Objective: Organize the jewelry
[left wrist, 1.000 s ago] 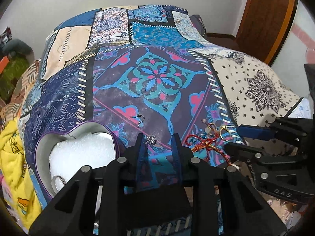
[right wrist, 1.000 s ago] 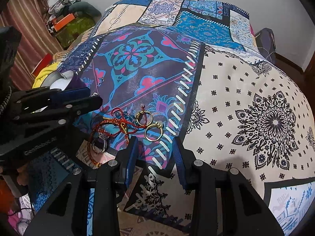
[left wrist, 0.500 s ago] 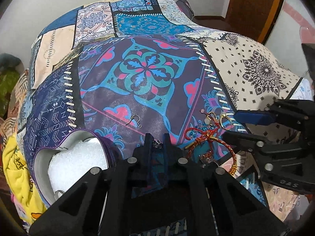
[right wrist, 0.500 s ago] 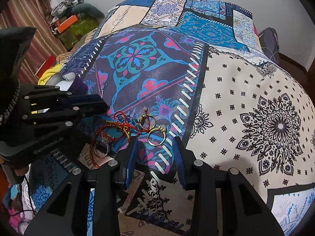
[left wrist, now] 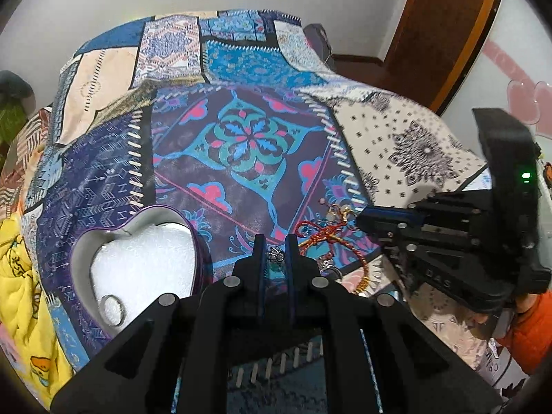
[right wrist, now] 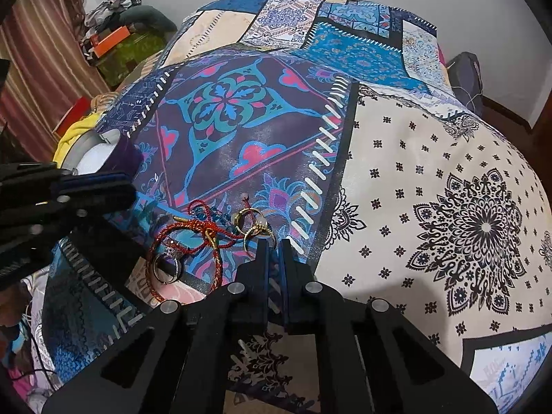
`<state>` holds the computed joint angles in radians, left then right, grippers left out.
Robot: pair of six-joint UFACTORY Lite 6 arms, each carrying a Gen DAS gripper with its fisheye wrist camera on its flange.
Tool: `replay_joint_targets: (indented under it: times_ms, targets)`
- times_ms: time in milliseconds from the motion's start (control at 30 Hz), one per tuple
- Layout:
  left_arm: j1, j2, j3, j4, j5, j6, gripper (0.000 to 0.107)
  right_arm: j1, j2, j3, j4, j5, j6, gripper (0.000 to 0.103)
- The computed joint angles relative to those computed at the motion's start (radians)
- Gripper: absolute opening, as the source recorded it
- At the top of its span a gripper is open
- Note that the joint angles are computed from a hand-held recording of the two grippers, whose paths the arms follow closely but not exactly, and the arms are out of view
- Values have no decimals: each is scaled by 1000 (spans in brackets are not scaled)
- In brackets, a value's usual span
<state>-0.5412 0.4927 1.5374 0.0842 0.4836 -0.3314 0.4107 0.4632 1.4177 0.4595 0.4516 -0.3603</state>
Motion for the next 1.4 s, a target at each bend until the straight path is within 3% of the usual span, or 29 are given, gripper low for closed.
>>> replay_joint_targets:
  times_ms: [267, 467, 700, 767, 1400]
  targets:
    - [1, -143, -120, 58, -45, -53, 9, -6, -54, -44, 55, 32, -47, 7]
    - [-4, -194, -172, 94, -69, -89, 9, 23, -5, 6, -52, 32, 60, 27]
    - [7, -216, -200, 58, -93, -64, 9, 41, 58, 79, -127, 20, 130, 26]
    - [12, -224, -208, 45, -101, -54, 9, 48, 58, 79, -168, 10, 165, 17]
    - [58, -443, -313, 151, -111, -157, 9, 109, -124, 73, -234, 5, 288, 17]
